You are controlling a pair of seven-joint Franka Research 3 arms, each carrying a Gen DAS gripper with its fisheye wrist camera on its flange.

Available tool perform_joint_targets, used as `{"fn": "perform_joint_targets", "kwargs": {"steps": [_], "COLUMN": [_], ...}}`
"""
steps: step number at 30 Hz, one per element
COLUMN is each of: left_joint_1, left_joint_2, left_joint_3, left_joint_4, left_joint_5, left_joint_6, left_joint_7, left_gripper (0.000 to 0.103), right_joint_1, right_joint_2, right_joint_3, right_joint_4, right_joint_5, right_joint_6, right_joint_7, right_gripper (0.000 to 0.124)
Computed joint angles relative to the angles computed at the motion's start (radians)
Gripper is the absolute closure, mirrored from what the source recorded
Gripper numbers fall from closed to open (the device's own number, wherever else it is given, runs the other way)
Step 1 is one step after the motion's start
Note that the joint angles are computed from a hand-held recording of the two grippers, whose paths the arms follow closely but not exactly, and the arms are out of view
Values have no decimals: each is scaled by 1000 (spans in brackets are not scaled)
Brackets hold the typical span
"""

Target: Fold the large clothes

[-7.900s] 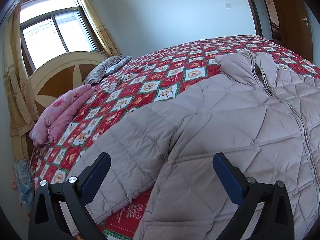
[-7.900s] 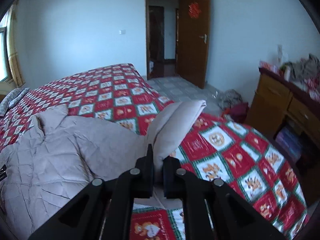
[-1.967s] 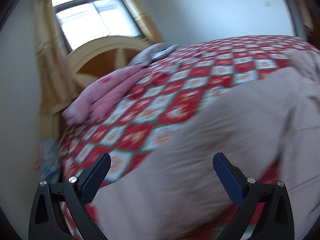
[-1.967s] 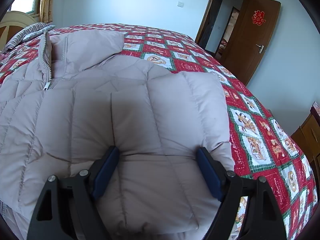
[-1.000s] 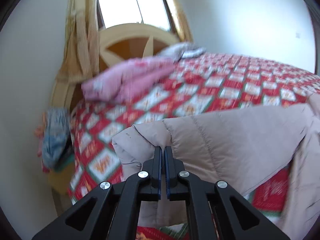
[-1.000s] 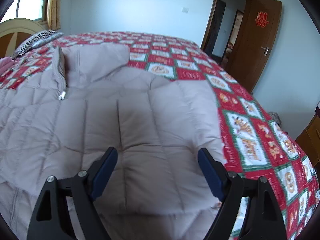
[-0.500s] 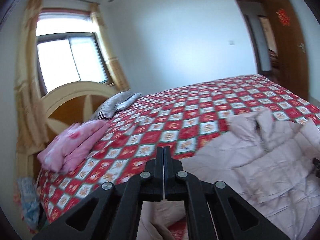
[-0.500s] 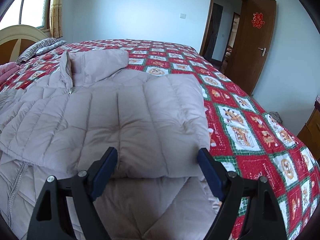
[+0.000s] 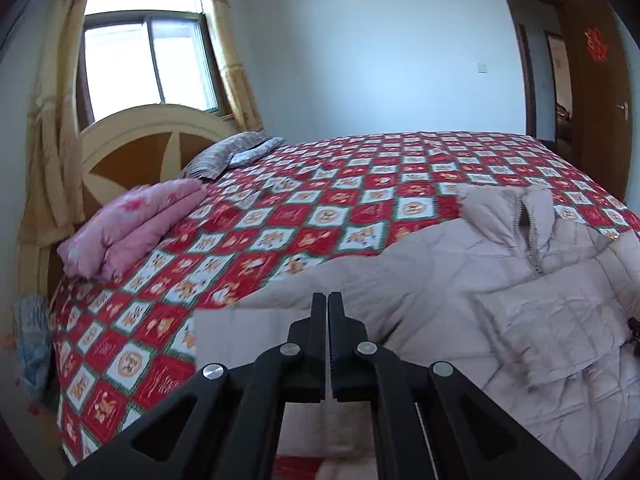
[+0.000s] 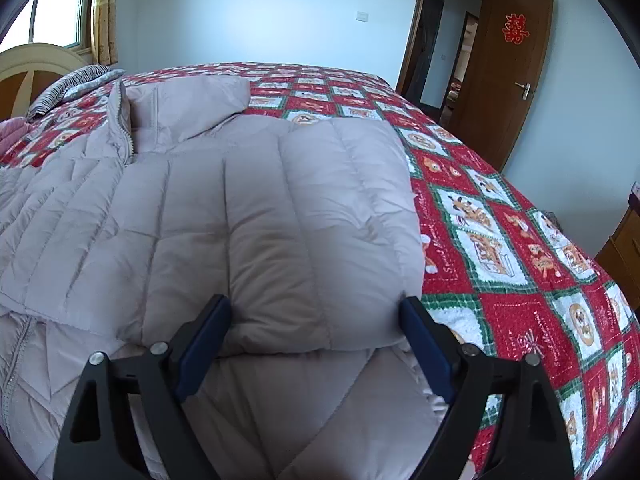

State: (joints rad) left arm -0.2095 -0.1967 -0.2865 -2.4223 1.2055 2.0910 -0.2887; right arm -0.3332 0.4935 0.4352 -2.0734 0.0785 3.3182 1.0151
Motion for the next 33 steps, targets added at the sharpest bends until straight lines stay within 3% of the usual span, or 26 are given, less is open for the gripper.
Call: {"fn": "perform_joint_targets", "kwargs": {"steps": [4, 7, 9, 11, 14, 17, 18, 20, 22, 23, 24, 26, 28, 33], "left_joint_1": [-3, 10, 29, 44, 45, 75, 76, 82, 100, 78, 54, 81, 62, 73], "left_joint_2": [-30, -69, -107, -116, -52, -67, -62, -59, -72, -72, -66, -97, -103, -67], "left_joint_3": [-3, 18, 23, 4, 6, 48, 49, 58, 57, 65, 58, 17, 14, 27], "left_joint_4": [-77, -147, -196, -216, -172, -207, -207, -209, -219, -219, -212, -223, -216, -172], "left_joint_5": [-38, -17, 58, 153, 128, 332, 336, 377, 460, 397, 288, 281, 217, 190], "left_joint_6": [-41, 72, 173, 216, 216, 411, 418, 466, 528, 498, 418, 399, 328, 319], "left_joint_7": [-31, -122, -238, -336, -255, -402, -416, -456, -539, -479, -385, -395, -343, -237], "left_gripper": [101, 101, 101, 100, 95, 93, 89, 67, 15, 9, 8, 8, 8, 8], "right_joint_1": [72, 92, 86, 90, 97, 92, 91, 90, 87, 83, 78, 76, 74, 77], "right_joint_2": [-9, -12, -11, -12, -12, -11, -10, -10, -10, -9, -8, -8, -8, -8], "right_joint_3": [-72, -93, -88, -92, -99, -94, -93, -92, -89, -85, -81, -79, -78, -82], "right_joint_4": [-2, -3, -4, -4, -3, -3, -3, -4, -4, -3, -3, -5, -5, -5], "right_joint_5": [11, 10, 5, 4, 1, -2, -3, -5, -7, -9, -11, -13, -15, -17], "right_joint_6": [12, 17, 16, 17, 18, 18, 19, 19, 19, 19, 19, 20, 20, 23], "right_joint_7": [1, 3, 5, 8, 9, 12, 13, 14, 16, 16, 17, 18, 20, 22], "right_gripper": [35, 35, 34, 34, 34, 34, 34, 34, 34, 34, 34, 34, 34, 34]}}
